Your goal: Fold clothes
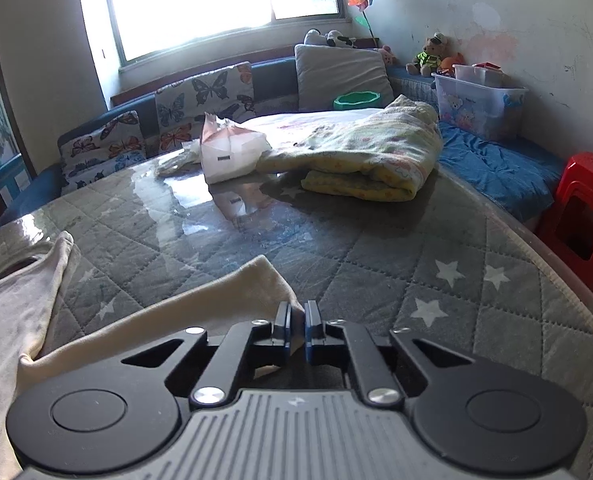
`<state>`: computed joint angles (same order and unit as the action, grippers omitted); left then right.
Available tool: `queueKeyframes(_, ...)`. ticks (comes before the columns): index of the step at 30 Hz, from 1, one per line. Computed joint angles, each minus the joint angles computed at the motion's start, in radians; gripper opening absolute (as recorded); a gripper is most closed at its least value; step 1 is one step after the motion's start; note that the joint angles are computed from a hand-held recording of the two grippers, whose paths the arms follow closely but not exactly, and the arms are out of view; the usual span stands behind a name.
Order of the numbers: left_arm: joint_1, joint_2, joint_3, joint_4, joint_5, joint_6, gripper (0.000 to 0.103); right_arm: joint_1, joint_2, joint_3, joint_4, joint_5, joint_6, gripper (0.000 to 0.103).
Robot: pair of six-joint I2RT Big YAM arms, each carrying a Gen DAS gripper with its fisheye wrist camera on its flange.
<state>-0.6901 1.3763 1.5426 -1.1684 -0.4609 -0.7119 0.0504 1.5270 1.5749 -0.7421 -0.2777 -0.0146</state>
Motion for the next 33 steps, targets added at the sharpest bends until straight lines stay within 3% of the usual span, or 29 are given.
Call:
queueKeyframes(12,-0.001,-0.045,-0.04,0.034,-0.015,0.009,0.103,-0.015,-0.085,0.003,0.03,-0.136,0.05,0.005)
queueKeyframes(18,0.007,-0.12,-0.094,0.045,-0.056,-0.005,0.103,0.026,-0.152,0.011,0.037,-0.255,0.055,0.004)
queueKeyframes(27,0.045,-0.274,-0.204,0.01,-0.145,-0.102,0.103,0.176,-0.204,0.038,-0.025,-0.418,-0.012,0.004)
queueKeyframes(33,0.076,-0.364,-0.27,-0.047,-0.185,-0.199,0.103,0.328,-0.189,0.017,-0.124,-0.431,-0.11,0.004)
